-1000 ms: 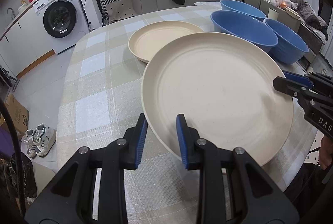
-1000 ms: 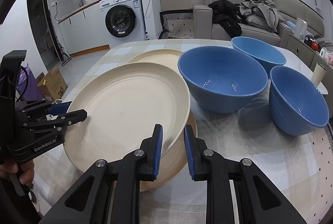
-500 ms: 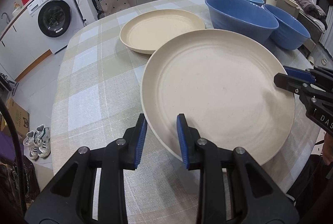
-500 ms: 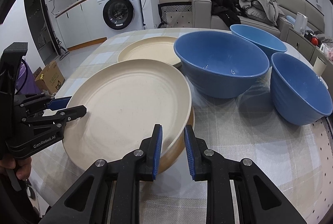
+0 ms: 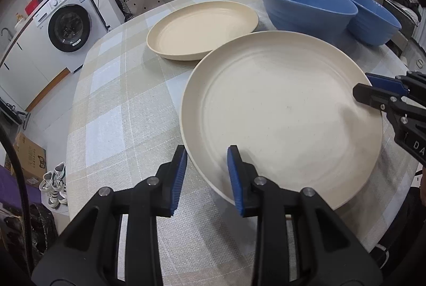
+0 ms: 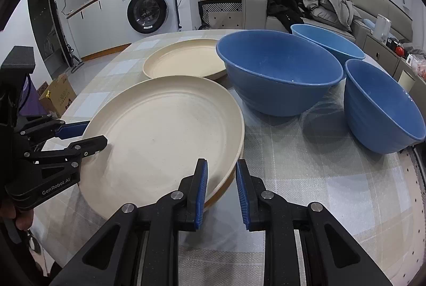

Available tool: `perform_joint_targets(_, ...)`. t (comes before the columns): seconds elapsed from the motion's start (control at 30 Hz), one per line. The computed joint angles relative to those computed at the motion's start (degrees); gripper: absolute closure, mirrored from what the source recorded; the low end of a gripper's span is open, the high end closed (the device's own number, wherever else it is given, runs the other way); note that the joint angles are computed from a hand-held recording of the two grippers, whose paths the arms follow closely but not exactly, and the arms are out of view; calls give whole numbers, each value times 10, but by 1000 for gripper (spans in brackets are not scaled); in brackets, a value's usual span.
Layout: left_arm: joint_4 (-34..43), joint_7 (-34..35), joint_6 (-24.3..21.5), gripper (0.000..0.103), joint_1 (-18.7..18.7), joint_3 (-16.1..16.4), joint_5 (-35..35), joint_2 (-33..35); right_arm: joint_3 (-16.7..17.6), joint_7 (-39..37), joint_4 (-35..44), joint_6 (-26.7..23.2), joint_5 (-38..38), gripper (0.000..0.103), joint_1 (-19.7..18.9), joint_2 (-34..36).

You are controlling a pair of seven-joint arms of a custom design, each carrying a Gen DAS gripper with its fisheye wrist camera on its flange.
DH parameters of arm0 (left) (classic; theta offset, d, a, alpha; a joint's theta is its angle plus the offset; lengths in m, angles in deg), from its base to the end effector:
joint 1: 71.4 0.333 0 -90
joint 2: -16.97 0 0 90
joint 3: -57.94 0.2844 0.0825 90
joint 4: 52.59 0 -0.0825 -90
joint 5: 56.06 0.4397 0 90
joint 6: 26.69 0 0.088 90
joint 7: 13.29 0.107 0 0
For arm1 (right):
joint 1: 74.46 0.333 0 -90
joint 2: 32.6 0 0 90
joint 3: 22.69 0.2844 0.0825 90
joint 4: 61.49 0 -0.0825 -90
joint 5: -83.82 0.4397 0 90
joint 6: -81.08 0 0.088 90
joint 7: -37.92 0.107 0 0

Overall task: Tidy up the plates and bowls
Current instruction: 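Lift the large cream plate with the right tool and carry it onto the other large plate, then open the right tool to release the plate onto the stack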

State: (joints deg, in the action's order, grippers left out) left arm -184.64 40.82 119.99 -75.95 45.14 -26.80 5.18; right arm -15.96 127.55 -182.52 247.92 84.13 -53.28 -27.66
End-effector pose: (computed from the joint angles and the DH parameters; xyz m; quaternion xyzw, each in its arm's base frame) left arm 0.5415 -0.1780 0.4164 -0.6585 0.6918 -0.1388 0.2618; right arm 0.5728 0.3020 0.3948 -0.8021 0.4842 -0.1759 0.3020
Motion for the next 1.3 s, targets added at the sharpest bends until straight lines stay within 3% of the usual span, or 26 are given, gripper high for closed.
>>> perform_joint_targets(0.23,14,-17,-29,75,-2,-9,47,14,-11,45,4,10,-59,81,9,9)
perform_joint_targets(0.47,10,-11,-22,74,-8,0,37,11,-13,66,3,13,-86,81,8,14)
perform_joint_targets(0.73,-8,20,16,74,-7,14,-29,-3,-8,51,4,12,-67,80,3,16)
perform_joint_targets(0.9,-31,33,54,64,0,24,-90,-28,-6,37,2,15,-45,78,-1,12)
perform_joint_targets(0.97,-42,30,73,49,7,24,-103,-42,1,14,-2,20,-15,67,-8,7)
perform_joint_targets(1.1,-60,28,103,35,17,21,-124,-65,13,-54,-13,37,64,52,-16,-9)
perform_joint_targets(1.17,-66,22,113,24,23,18,-130,-74,16,-83,-17,45,97,35,-17,-16)
perform_joint_targets(1.23,-71,11,119,22,29,14,-135,-83,30,-168,-20,54,203,19,-22,-26)
perform_joint_targets(1.3,-73,2,121,20,36,9,-135,-91,33,-236,-17,55,293,14,-18,-34)
